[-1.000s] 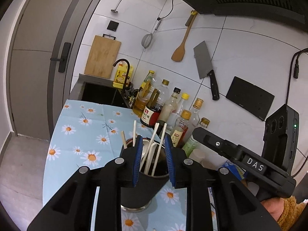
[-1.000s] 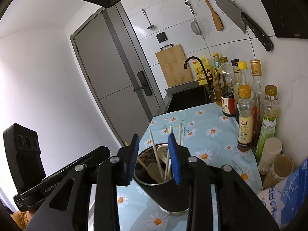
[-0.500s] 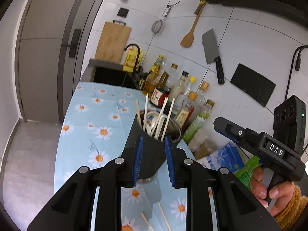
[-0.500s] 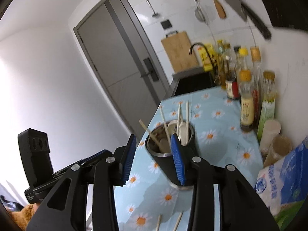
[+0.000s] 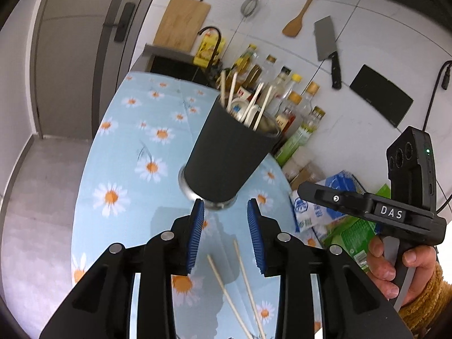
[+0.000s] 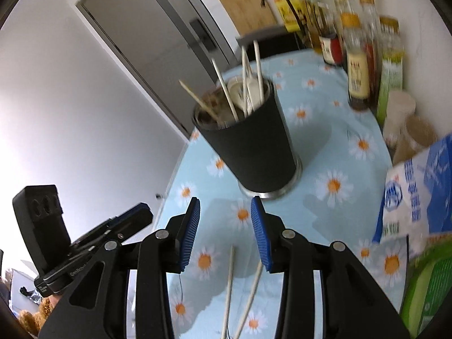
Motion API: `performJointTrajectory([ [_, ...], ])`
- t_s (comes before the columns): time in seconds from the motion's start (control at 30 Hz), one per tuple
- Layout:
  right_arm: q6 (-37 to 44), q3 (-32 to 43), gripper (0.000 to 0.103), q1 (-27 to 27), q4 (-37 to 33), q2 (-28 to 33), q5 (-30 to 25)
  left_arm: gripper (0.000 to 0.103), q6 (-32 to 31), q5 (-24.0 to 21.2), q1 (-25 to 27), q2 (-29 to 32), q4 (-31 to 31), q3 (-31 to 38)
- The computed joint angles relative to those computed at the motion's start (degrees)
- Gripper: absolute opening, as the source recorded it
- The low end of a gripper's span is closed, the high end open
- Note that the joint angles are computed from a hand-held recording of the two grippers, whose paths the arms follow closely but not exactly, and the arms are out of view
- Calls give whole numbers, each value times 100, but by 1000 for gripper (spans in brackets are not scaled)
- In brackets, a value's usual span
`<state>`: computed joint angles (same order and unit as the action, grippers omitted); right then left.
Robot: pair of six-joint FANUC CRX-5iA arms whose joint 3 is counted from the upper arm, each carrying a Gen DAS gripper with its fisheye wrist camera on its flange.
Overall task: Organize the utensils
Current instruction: 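Withdraw both tools from the holder toward the remaining chopsticks, then close the right tool on a wooden chopstick on the tablecloth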
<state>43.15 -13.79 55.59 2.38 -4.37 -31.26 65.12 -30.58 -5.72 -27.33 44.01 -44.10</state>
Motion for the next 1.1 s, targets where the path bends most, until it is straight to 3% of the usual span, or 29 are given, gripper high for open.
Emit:
performJointTrajectory([
  [0.33, 776, 1019, 40, -141, -1155, 778, -1767, 35, 435, -677, 318, -119, -426, -178],
  [0.57, 956, 1816, 40, -316, -1778, 1557, -2936, 35, 374, -992, 457, -175, -346, -368],
  [0.77, 884, 2215, 39, -241, -1727, 2063, -3516, 35, 320, -1196, 546, -197, -330, -472],
  [1.1, 585, 2708, 25, -89, -1527, 2598, -4033, 35, 35, -1612, 724, -41, -298, -539],
])
